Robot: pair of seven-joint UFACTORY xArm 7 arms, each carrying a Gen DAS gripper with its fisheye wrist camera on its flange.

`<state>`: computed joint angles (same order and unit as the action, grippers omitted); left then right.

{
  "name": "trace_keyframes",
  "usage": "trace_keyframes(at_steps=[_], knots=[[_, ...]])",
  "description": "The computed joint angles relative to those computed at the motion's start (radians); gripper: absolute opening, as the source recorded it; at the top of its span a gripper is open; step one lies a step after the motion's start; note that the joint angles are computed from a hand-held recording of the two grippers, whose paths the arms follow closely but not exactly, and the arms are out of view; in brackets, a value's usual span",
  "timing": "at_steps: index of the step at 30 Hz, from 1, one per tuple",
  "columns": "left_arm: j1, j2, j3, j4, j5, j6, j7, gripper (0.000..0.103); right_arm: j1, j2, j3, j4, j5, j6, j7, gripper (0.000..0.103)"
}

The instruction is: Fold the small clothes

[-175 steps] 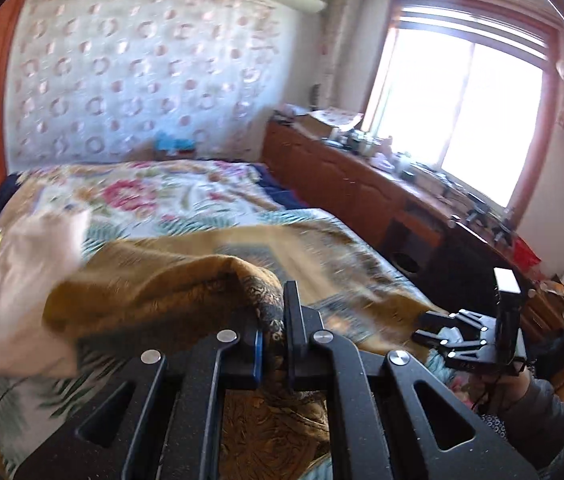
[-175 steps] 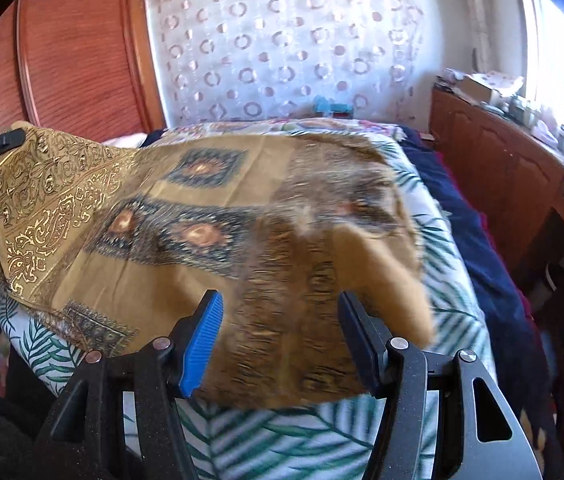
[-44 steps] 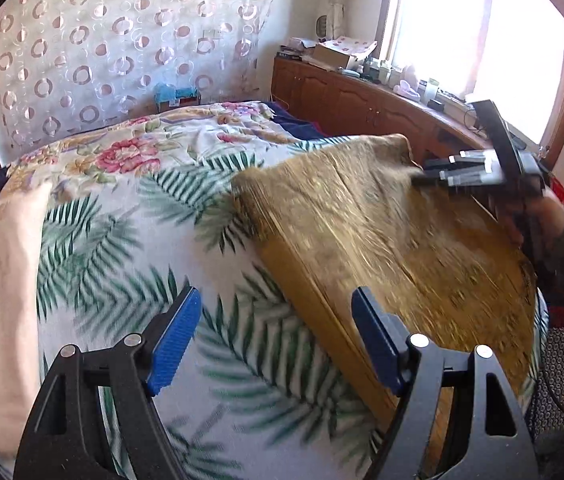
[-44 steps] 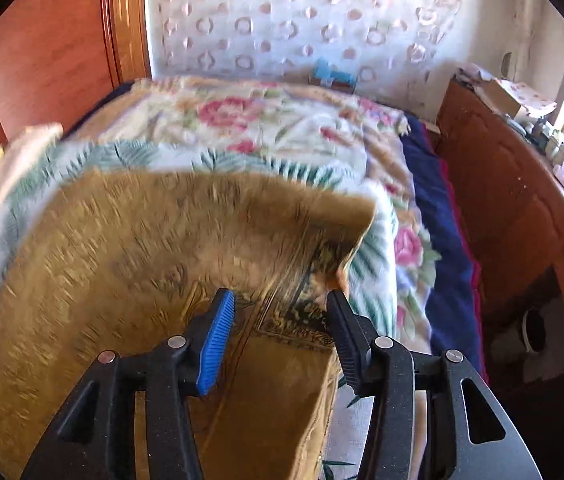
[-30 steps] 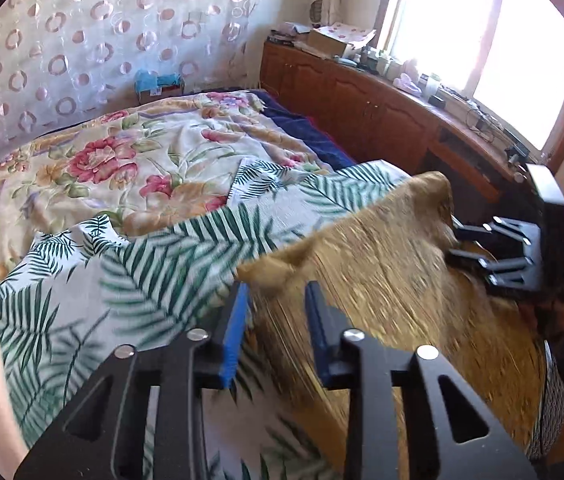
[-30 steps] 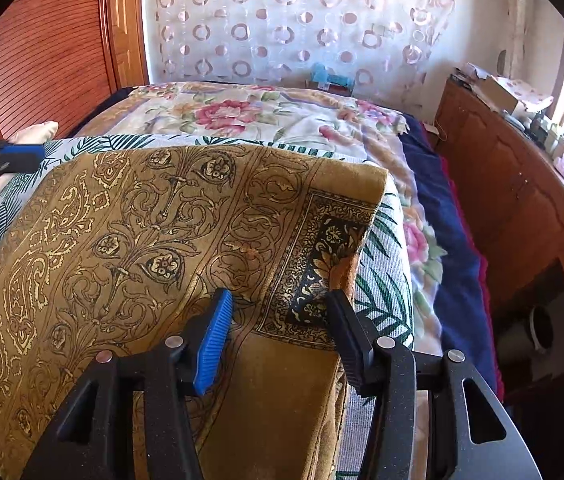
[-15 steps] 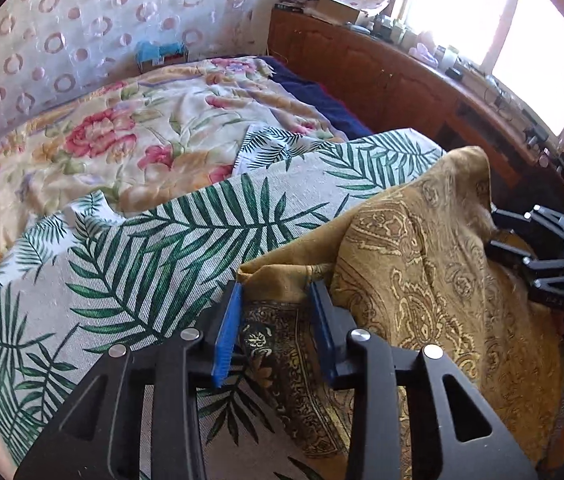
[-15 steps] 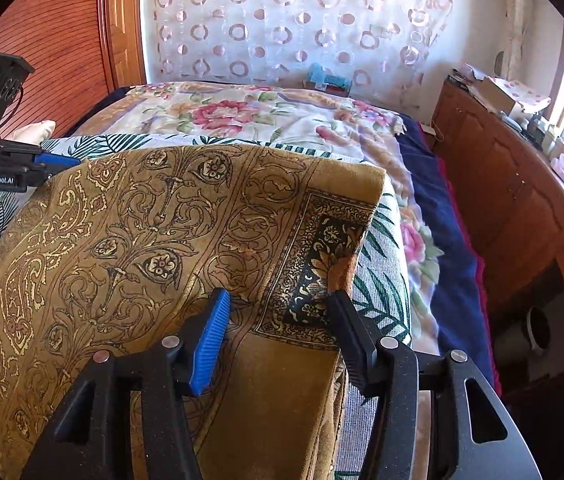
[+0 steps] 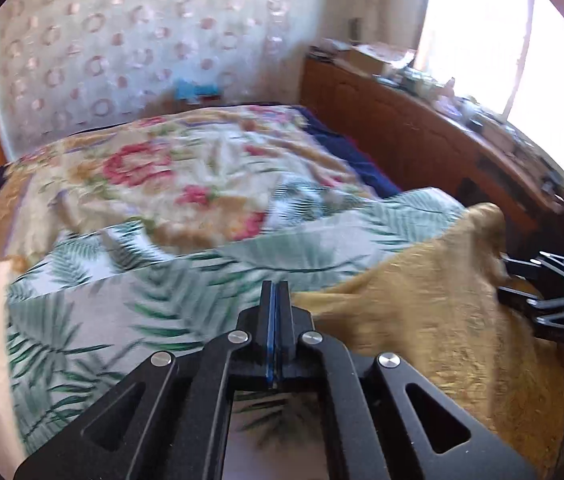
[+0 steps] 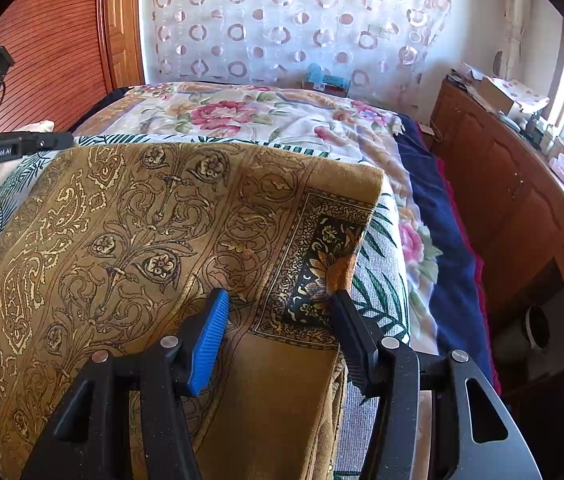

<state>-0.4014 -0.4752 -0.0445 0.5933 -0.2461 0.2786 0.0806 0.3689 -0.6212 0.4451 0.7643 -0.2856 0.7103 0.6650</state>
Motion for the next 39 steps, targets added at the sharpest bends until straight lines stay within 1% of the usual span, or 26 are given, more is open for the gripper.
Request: trace_keyframes(at_steps=[2,3,6,9,12,13,14,15,17,19,20,23,27,29,32,35,37,39], knots=[[0.014,0.005,0.014,-0.001,-0.003,0.021,-0.007,0.0,-0.003,0.0,0.005,0.002,-0.005,0.005,0.005,0.056],[0.009,0.003,0.023,-0.005,-0.01,0.023,0.003,0.0,-0.003,-0.001,0.004,0.002,-0.007,0.006,0.005,0.056],[0.022,-0.012,0.009,-0.013,0.0,0.034,0.003,0.001,-0.002,0.0,0.002,0.002,-0.007,0.006,0.004,0.057],[-0.009,-0.031,0.025,-0.014,-0.03,0.049,0.019,0.001,0.003,0.0,-0.009,-0.001,0.0,0.0,-0.003,0.057],[-0.02,-0.08,0.011,-0.03,-0.024,0.067,0.033,0.002,0.017,-0.004,-0.031,-0.009,0.023,-0.011,-0.02,0.057],[-0.017,-0.103,0.001,-0.038,-0.016,0.08,0.031,0.011,0.019,-0.002,-0.033,-0.002,0.028,0.001,-0.03,0.057],[-0.026,-0.131,-0.001,-0.05,-0.015,0.089,0.036,0.029,0.019,-0.002,-0.029,0.009,0.027,0.027,-0.041,0.057],[-0.042,-0.16,0.005,-0.064,-0.02,0.097,0.046,0.039,0.02,-0.015,-0.028,0.017,0.025,0.056,-0.051,0.057],[-0.098,-0.227,0.035,-0.093,-0.051,0.141,0.081,0.066,0.034,-0.074,-0.034,0.009,0.043,0.079,-0.053,0.057],[-0.103,-0.285,0.017,-0.121,-0.057,0.176,0.074,0.073,0.056,-0.135,-0.037,-0.004,0.077,0.104,-0.056,0.057],[-0.094,-0.334,-0.011,-0.149,-0.048,0.189,0.054,0.075,0.065,-0.177,-0.031,-0.012,0.089,0.128,-0.053,0.057],[-0.097,-0.422,-0.053,-0.193,-0.03,0.238,0.011,0.075,0.1,-0.286,-0.009,-0.047,0.141,0.191,-0.039,0.057],[-0.129,-0.54,-0.094,-0.246,-0.02,0.318,-0.054,0.075,0.129,-0.39,0.058,-0.075,0.185,0.298,-0.004,0.057],[-0.139,-0.592,-0.118,-0.267,-0.008,0.338,-0.088,0.075,0.138,-0.429,0.09,-0.083,0.196,0.345,0.016,0.057],[-0.173,-0.68,-0.14,-0.303,-0.007,0.382,-0.146,0.075,0.168,-0.456,0.111,-0.097,0.238,0.366,0.044,0.057],[-0.202,-0.742,-0.157,-0.329,-0.007,0.417,-0.198,0.075,0.186,-0.459,0.121,-0.102,0.259,0.381,0.055,0.046],[-0.216,-0.772,-0.174,-0.34,0.0,0.436,-0.229,0.075,0.191,-0.464,0.124,-0.104,0.261,0.39,0.058,0.042],[-0.228,-0.813,-0.197,-0.351,0.008,0.468,-0.27,0.075,0.198,-0.475,0.121,-0.116,0.265,0.388,0.062,0.034]])
